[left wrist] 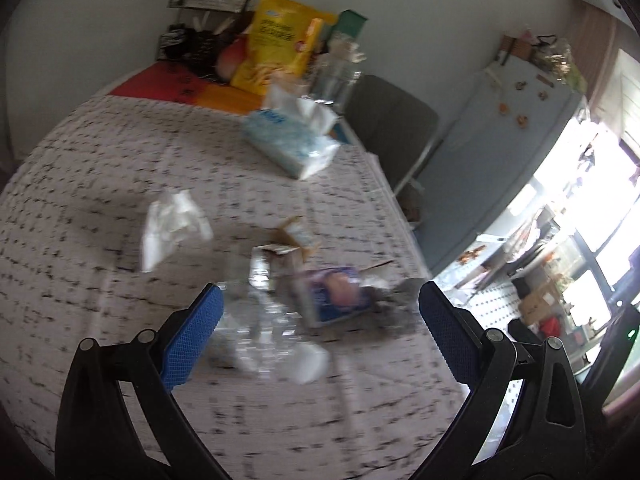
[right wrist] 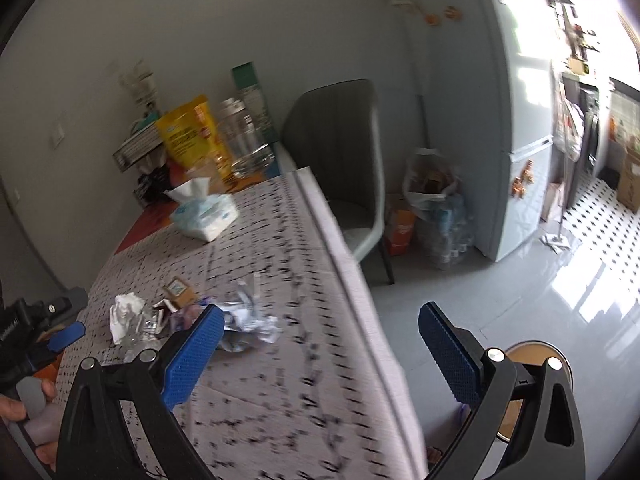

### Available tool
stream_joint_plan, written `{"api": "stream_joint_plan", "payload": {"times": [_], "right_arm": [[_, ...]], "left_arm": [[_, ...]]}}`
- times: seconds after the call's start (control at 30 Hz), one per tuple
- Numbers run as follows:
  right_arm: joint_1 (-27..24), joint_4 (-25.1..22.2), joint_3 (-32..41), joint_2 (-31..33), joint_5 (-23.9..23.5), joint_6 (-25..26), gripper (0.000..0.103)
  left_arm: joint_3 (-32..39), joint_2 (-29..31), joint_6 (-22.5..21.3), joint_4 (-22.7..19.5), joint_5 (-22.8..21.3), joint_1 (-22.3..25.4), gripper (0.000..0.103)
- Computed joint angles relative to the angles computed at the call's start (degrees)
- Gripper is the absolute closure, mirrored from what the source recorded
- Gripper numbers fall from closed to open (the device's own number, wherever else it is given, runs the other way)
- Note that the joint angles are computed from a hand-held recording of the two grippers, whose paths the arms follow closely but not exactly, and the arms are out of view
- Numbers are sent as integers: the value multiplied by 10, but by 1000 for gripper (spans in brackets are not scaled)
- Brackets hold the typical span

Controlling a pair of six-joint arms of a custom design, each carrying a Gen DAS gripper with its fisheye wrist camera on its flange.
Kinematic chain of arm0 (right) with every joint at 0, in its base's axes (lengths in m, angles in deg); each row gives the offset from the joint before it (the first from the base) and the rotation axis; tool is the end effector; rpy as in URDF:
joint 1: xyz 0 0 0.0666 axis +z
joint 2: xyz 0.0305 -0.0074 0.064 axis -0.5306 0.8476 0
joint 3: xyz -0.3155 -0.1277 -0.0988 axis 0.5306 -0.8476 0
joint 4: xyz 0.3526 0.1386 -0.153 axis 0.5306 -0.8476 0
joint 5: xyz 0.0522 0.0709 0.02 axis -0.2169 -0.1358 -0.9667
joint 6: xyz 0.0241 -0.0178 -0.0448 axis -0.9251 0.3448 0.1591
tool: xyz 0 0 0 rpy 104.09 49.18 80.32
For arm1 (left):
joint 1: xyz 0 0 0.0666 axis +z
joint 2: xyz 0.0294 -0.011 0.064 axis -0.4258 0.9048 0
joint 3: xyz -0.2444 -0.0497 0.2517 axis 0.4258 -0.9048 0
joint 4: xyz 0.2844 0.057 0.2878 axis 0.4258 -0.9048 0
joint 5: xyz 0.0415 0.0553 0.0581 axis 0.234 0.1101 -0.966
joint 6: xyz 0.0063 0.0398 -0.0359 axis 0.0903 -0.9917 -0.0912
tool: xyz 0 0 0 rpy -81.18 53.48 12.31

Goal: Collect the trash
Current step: 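Move both grippers back over the table toward the plastic bottle and foil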

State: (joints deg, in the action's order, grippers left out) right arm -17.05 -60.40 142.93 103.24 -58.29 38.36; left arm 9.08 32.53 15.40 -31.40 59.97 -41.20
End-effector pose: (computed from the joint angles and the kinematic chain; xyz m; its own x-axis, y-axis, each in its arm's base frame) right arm 0.4585 0.1266 0.5359 -0.6268 0.0687 -0.7761 -0.2107 0.9440 0.2537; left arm 0.3951 -0.1078 0.5549 -0.5809 -0.4587 -0.6724 -0.2551 0.8871 -0.3848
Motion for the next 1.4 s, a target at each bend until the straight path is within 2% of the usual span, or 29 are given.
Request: {"api": "stream_joint_plan", "payload": {"times": [0.3,0.6,0.67,0.87,1.1,1.13,1.27,1.33,1.4], "right_arm": [[57,-7,33,42,56,6,8],[87,-9,49,62,86,5,8],[91,-8,46,61,88,5,8],[97,-12,36,57,85,5,8],[102,-24,29,52,94,9,8],[103,-25,25,50,93,9,8],[103,-46,18,47,95,20,8],[100,-60,18,48,95,30,8],[95,-65,15,47,90,33,8]], "left_arm": [[-48,-4,-13,-25,30,51,6],[-43,30,-16,-83,1,66,6],[-55,23,-13,-79,9,71,5],[-71,-6,-4,-104,-6,74,5],[-114,-63,31,-112,-22,96,6],[-119,-69,33,-110,-23,98,7],[-131,-87,37,-95,5,107,29],[-134,-93,47,-85,21,105,30],[-127,-91,55,-76,9,86,27]]}}
